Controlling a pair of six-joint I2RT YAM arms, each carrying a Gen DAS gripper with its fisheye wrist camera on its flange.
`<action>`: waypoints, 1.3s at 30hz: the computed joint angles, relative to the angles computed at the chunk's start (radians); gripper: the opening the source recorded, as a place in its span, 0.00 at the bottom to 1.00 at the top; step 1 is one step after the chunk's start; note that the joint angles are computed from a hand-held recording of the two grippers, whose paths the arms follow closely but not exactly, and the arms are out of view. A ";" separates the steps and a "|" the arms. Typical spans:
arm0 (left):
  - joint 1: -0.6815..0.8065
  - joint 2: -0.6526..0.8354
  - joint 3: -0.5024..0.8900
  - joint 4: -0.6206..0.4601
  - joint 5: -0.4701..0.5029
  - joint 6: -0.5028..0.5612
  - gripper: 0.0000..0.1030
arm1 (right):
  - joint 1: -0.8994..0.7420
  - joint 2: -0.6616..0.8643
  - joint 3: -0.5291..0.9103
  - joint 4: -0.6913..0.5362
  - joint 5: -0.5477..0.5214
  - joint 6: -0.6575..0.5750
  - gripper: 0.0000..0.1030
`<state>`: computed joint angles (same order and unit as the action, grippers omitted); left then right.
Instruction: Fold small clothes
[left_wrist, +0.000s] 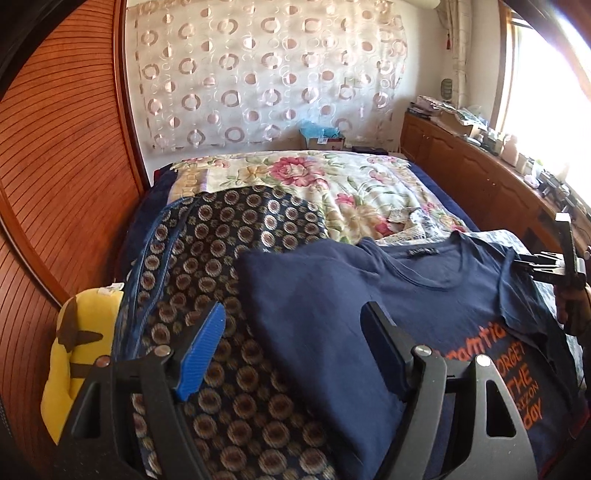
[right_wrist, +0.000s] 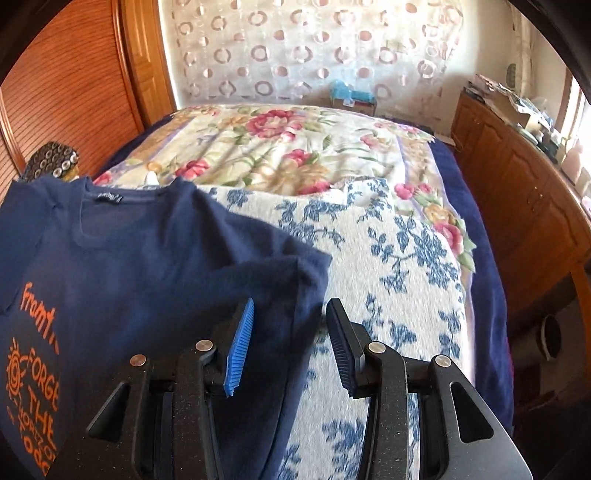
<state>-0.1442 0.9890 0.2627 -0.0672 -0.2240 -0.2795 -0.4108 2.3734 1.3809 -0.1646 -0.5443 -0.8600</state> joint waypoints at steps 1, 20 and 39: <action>0.018 0.030 0.011 0.015 0.010 0.011 0.74 | 0.001 0.006 0.011 -0.005 -0.003 0.001 0.41; 0.215 0.370 0.178 0.048 0.207 0.125 0.47 | 0.015 0.013 0.001 0.039 -0.011 0.006 0.41; -0.270 -0.253 0.068 -0.275 -0.136 -0.076 0.00 | -0.021 -0.324 -0.338 0.192 -0.157 -0.013 0.03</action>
